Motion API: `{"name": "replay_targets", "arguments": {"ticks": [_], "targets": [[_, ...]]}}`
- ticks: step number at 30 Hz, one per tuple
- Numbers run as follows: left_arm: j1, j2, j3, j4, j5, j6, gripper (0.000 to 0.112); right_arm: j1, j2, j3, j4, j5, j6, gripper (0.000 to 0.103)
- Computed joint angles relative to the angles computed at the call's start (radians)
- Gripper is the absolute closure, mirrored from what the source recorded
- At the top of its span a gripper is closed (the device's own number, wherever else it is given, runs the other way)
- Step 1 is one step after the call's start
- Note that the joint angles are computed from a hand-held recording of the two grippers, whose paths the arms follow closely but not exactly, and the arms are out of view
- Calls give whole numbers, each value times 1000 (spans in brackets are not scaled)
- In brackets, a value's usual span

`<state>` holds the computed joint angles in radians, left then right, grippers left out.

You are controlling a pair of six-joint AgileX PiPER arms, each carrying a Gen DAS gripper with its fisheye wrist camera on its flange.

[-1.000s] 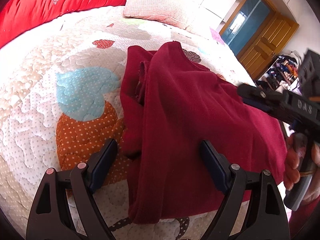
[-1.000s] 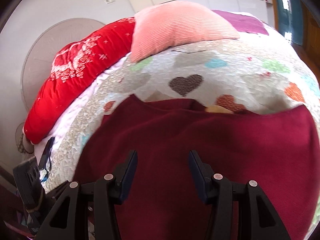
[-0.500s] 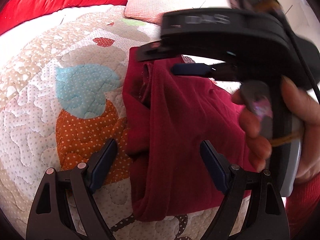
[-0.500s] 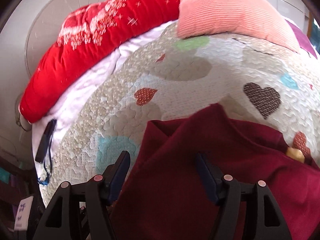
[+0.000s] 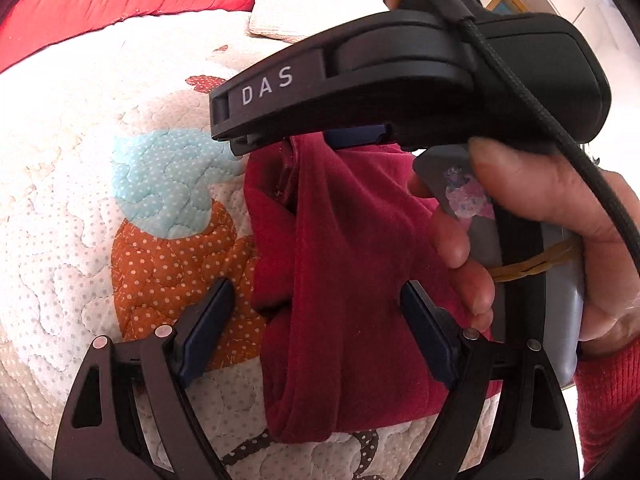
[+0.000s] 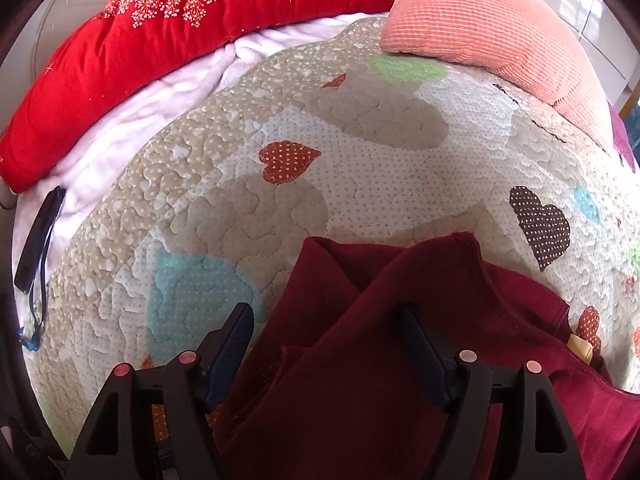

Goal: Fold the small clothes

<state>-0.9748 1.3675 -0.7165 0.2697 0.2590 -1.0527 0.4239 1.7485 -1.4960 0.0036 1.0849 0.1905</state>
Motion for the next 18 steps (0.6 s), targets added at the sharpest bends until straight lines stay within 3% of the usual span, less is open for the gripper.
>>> {"name": "replay_targets", "arguments": {"ticks": [2, 3, 7, 11, 13, 14, 15, 18], "targets": [[-10, 6, -14, 29, 17, -29, 27, -6, -10, 16, 8, -17, 1, 33], [-20, 10, -24, 48, 32, -50, 27, -6, -16, 25, -2, -25, 10, 42], [-53, 31, -59, 122, 74, -128, 27, -15, -56, 83, -1, -87, -4, 57], [-74, 57, -91, 148, 104, -154, 27, -60, -128, 154, 90, -154, -76, 78], [-79, 60, -116, 79, 118, -78, 41, -103, -177, 188, 173, -180, -141, 82], [-77, 49, -121, 0, 112, 0, 58, -128, -203, 201, 218, -186, -175, 83], [-82, 46, -130, -48, 105, 38, 67, -170, -238, 219, 289, -189, -231, 85], [-137, 10, -160, 45, 134, -63, 80, -312, -339, 257, 483, -147, -401, 86]]}}
